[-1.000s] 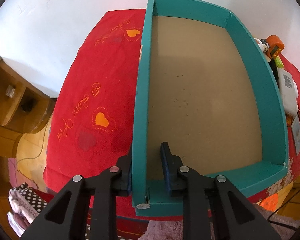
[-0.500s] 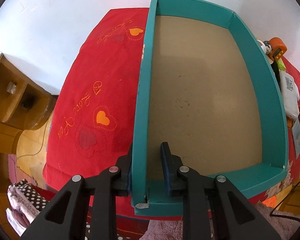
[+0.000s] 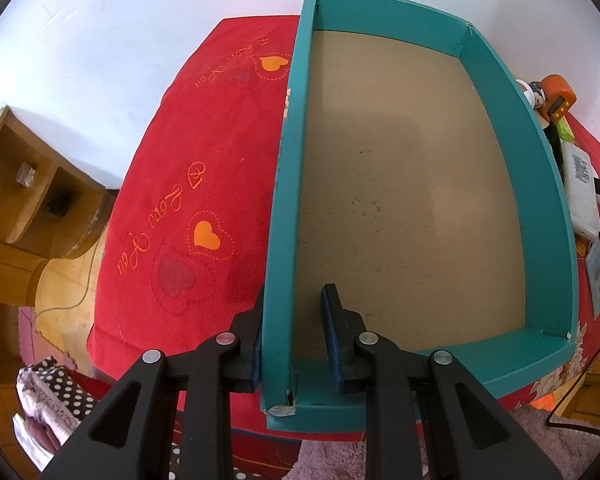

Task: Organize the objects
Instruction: 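Lower the right tool over the white earbud case and close on it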

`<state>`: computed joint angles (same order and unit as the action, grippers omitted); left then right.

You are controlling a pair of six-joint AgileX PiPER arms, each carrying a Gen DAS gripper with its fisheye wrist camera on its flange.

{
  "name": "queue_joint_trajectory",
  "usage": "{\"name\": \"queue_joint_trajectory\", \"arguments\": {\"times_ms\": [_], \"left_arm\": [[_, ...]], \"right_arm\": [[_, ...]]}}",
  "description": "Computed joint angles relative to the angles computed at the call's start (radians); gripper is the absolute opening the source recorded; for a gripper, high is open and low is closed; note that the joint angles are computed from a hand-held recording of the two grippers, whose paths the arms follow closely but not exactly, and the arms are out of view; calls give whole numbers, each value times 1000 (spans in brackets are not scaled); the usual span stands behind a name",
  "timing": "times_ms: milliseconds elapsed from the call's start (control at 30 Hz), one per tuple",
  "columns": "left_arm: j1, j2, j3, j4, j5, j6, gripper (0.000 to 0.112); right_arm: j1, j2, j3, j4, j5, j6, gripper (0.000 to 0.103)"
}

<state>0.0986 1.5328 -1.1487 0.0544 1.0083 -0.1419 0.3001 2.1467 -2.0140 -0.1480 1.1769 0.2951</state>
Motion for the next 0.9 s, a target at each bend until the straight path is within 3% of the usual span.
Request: {"name": "queue_joint_trajectory", "arguments": {"times_ms": [267, 500, 767, 900], "left_arm": [[-2, -4, 9, 4, -9, 1, 24], [-1, -6, 11, 4, -10, 3, 24], [-5, -15, 13, 8, -6, 12, 24], [-7, -16, 15, 10, -8, 4, 24]], "right_arm": [[7, 53, -49, -5, 11, -8, 73], [-19, 29, 4, 52, -38, -12, 69], [-33, -18, 84, 49, -92, -8, 49], [-45, -41, 126, 59, -118, -30, 46]]}}
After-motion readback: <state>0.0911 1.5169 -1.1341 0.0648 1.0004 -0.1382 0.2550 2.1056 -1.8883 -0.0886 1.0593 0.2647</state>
